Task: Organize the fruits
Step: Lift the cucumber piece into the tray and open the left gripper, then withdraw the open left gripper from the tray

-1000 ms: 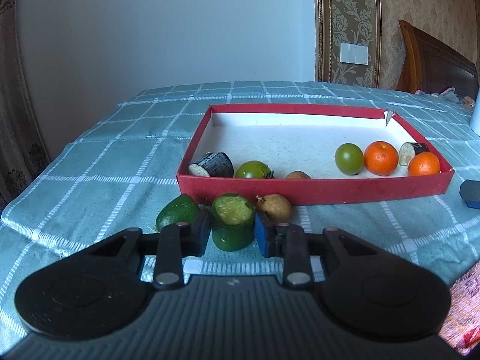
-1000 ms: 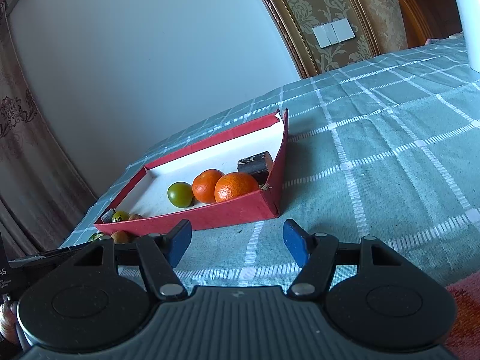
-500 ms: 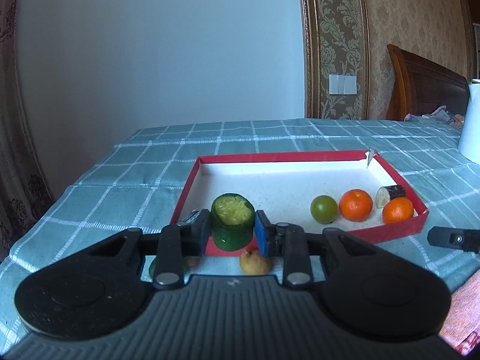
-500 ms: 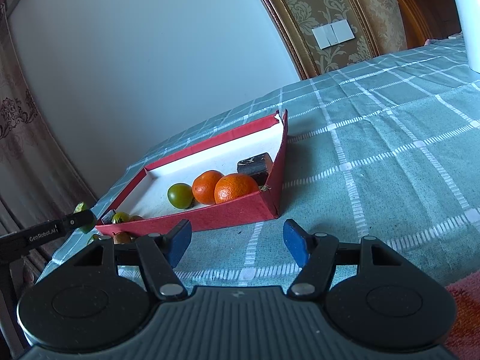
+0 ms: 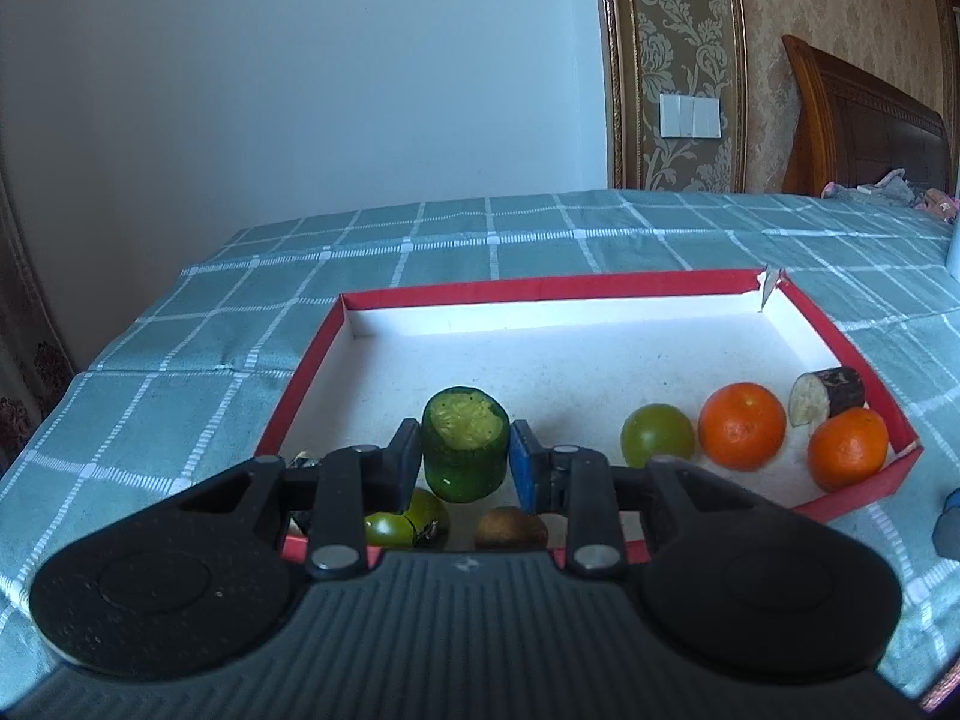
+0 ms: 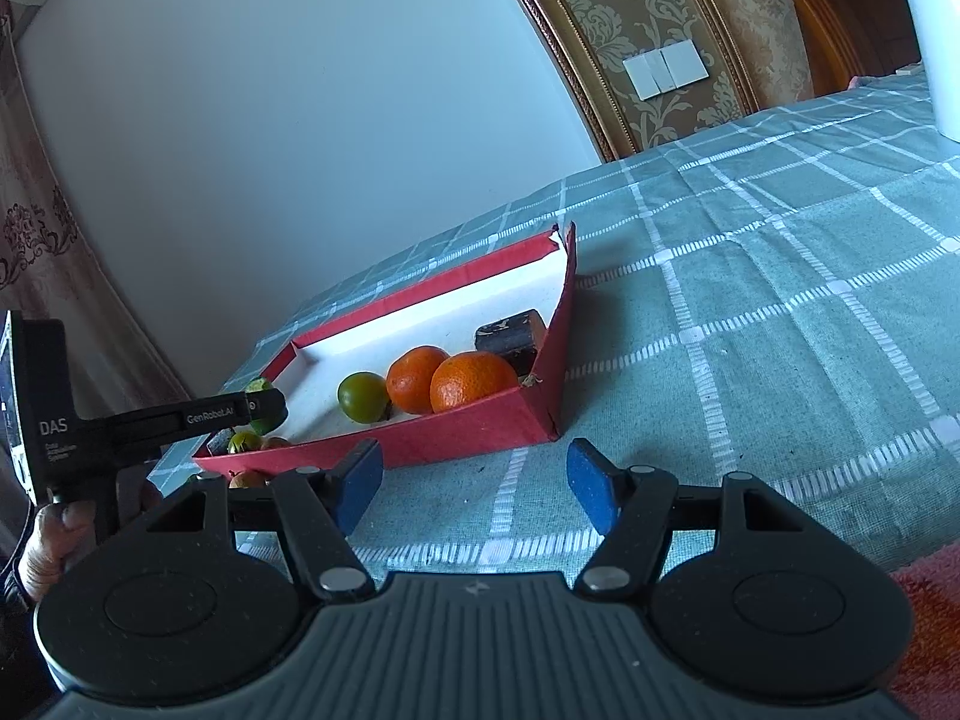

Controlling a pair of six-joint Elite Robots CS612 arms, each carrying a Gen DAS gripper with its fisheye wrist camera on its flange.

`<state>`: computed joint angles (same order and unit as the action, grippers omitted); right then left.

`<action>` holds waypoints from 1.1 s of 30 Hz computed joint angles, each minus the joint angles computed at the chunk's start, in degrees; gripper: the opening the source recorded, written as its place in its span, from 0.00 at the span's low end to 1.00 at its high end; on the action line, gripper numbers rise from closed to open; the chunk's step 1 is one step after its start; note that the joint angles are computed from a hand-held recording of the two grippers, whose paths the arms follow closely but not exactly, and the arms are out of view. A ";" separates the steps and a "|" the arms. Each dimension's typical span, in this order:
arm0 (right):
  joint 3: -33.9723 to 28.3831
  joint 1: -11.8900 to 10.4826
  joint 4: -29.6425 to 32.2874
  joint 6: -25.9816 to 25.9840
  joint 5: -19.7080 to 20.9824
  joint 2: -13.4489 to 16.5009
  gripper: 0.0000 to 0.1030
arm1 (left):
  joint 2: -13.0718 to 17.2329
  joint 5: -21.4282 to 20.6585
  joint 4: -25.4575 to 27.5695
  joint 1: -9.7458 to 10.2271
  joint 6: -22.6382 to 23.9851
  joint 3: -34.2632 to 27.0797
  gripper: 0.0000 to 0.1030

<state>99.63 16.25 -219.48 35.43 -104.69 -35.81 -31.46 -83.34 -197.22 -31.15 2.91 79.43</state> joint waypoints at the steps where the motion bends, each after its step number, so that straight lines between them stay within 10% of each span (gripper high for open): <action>1: -0.01 -0.02 -0.01 -0.01 0.10 0.01 0.66 | 0.10 0.04 0.47 0.01 0.17 -0.13 0.33; 5: -0.08 -0.06 -0.41 -0.11 0.16 0.12 0.69 | 0.85 3.66 -1.58 -0.61 2.47 -0.03 0.71; 33: -0.56 0.57 0.88 -1.85 -2.18 0.01 0.71 | -2.88 7.97 -13.09 2.40 -10.68 11.54 0.94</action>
